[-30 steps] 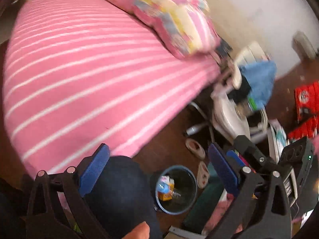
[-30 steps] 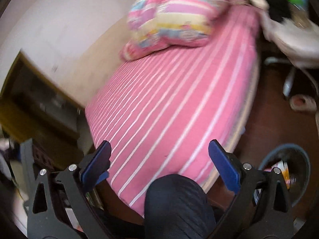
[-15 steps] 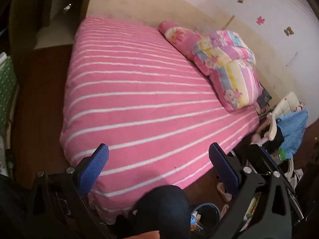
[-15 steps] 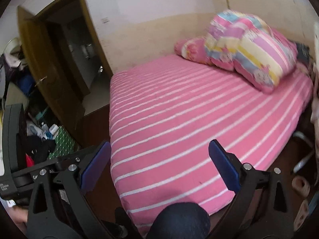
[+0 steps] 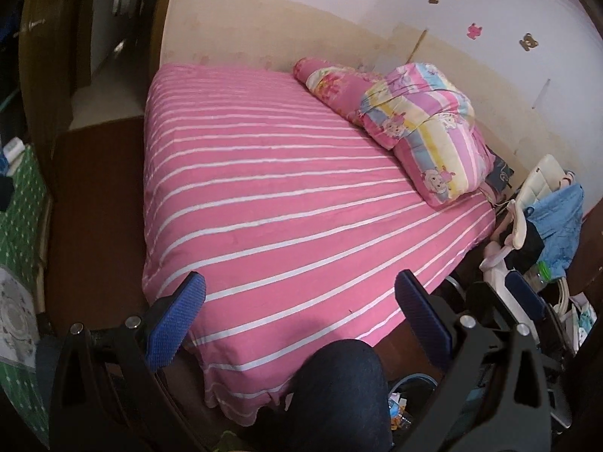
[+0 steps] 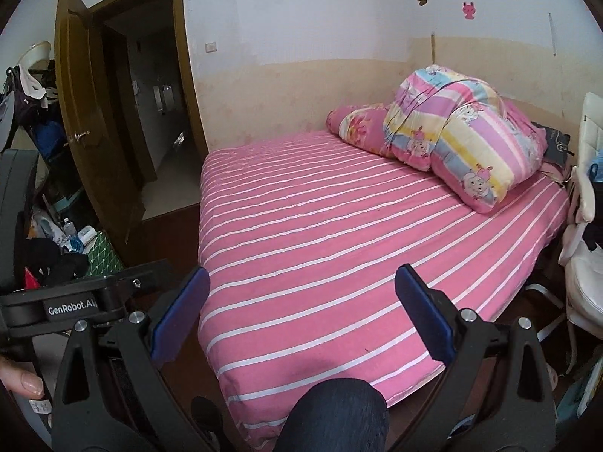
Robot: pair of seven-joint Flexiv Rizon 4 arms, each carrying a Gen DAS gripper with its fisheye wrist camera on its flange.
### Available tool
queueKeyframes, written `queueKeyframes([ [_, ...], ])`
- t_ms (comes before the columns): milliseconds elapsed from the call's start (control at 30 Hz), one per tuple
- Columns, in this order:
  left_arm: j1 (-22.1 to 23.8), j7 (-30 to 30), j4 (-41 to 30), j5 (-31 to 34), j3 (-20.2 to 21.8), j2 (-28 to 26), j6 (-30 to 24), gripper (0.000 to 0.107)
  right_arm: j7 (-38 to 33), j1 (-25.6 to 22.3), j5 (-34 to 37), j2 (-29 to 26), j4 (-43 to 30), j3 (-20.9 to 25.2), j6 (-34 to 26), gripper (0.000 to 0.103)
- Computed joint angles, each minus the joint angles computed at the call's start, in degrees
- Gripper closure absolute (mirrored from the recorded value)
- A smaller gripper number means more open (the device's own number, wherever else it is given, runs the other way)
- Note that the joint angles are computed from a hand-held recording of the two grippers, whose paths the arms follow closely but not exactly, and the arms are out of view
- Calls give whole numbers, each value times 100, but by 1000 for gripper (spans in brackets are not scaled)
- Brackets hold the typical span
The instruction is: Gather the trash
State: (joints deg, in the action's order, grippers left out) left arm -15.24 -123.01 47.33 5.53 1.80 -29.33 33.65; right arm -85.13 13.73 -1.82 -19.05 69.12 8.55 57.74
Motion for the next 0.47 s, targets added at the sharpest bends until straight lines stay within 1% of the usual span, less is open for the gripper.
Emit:
queueKeyframes([
  [133, -43, -41, 338, 56, 6, 266, 245, 9, -103, -59, 46, 75, 33, 4, 56, 5],
  [333, -11, 47, 512, 3, -59, 471, 296, 9, -129, -148, 368, 224, 96, 101, 44, 5],
  [467, -18, -56, 670, 67, -45, 608, 400, 9, -228, -108, 368, 301, 138, 109, 24, 5],
])
